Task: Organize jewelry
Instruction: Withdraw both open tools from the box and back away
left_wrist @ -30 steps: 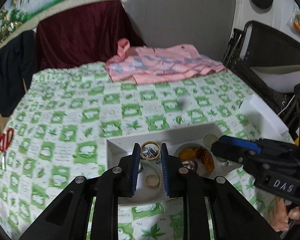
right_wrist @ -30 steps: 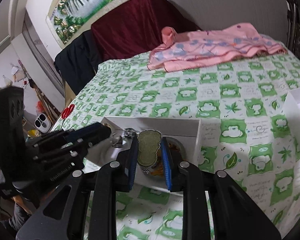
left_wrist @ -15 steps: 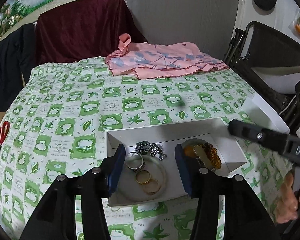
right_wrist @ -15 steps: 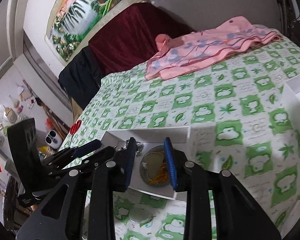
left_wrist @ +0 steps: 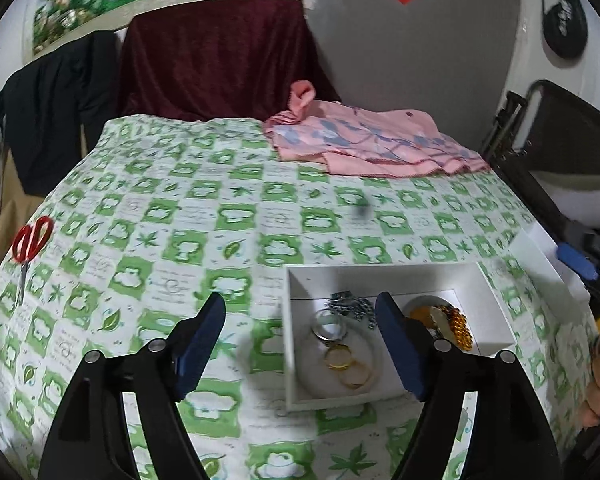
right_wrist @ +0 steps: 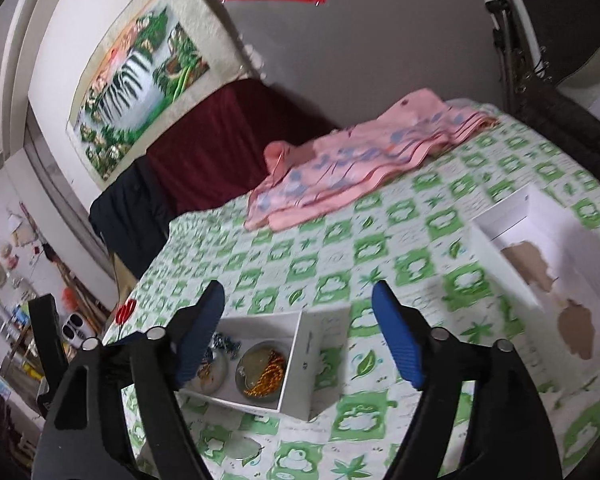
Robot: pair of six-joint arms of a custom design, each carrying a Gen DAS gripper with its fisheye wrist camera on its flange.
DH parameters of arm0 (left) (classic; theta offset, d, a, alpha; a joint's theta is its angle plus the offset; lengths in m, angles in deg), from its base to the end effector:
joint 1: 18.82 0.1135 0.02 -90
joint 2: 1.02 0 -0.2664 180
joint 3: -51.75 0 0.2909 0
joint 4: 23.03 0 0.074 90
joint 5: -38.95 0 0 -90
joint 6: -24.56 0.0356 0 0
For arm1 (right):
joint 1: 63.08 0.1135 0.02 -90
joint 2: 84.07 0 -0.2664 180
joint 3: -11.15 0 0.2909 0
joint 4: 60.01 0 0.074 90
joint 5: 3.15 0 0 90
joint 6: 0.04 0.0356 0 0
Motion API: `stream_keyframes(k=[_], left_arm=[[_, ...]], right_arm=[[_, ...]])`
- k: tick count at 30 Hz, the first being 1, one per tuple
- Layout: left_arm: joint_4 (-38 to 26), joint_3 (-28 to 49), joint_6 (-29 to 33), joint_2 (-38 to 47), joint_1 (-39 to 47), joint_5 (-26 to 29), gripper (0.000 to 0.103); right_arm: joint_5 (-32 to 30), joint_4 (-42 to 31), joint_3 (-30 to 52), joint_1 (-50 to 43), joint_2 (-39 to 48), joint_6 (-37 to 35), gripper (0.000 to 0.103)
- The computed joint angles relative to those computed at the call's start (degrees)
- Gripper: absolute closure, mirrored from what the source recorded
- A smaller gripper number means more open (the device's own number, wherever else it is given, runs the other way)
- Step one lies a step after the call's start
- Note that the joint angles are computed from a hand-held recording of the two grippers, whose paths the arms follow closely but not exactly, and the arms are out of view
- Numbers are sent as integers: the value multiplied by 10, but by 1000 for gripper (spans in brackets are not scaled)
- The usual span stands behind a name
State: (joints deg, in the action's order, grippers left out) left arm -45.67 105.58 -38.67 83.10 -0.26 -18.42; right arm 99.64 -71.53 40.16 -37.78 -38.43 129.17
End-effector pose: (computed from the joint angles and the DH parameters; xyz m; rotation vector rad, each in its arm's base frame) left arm 0.2967 0.0794 0.1488 0.3930 2.2968 -0.3268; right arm 0.1917 0.0819 0.1694 0.3900 2.0450 0.4672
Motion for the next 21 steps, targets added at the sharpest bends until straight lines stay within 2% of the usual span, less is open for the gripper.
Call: stream_keyframes(k=[8,13,21], left_arm=[[32,-41,4,-35,25,-21,25],[19,-61,26,-52,63,-10,24],[-26,-81,103,-52,148,11,23]], right_arm=[[19,-39,-35,22,-85,34,26],[33,-58,-47,54,-97,66,26],[141,-131,-64,195,-116,128,26]])
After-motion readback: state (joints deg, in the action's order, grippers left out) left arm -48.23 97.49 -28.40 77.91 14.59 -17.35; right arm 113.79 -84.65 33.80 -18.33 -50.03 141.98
